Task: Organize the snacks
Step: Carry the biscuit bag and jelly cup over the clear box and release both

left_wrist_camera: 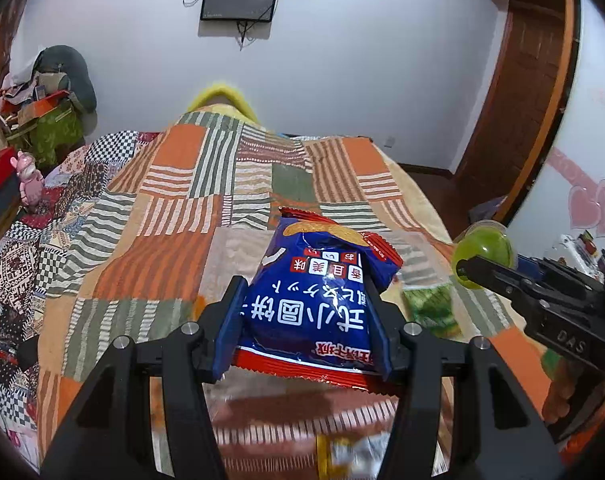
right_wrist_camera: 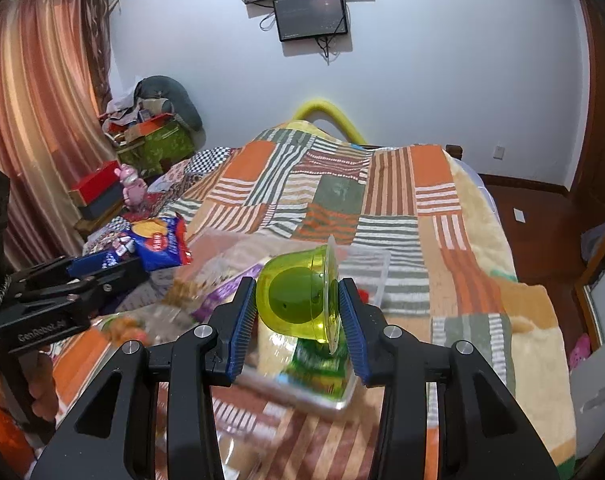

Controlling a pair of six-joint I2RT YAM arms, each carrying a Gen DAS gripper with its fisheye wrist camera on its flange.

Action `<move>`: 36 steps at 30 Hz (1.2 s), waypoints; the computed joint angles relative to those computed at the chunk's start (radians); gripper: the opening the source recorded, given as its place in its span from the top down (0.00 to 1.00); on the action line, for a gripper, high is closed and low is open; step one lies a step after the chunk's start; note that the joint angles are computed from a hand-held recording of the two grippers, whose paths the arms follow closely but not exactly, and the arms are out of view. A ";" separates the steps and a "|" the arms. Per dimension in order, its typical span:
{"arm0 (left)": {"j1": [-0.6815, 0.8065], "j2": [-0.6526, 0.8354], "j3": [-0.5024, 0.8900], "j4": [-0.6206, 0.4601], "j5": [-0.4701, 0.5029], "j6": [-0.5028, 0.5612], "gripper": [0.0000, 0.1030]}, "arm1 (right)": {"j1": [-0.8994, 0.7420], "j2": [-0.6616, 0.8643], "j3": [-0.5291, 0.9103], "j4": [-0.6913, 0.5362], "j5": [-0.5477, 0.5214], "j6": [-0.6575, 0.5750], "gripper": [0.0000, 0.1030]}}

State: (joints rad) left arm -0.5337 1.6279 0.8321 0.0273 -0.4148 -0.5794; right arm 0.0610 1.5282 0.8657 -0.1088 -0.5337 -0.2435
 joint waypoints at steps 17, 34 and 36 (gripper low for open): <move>0.125 0.261 0.179 -0.009 0.120 -0.014 0.46 | 0.102 0.263 0.171 0.006 0.166 0.029 0.61; -0.054 -0.146 -0.062 -0.128 -0.055 -0.023 0.37 | 0.029 -0.011 0.036 -0.081 0.056 -0.049 0.50; -0.091 -0.198 -0.087 -0.162 -0.090 -0.041 0.36 | 0.013 -0.063 -0.001 -0.100 0.034 -0.065 0.48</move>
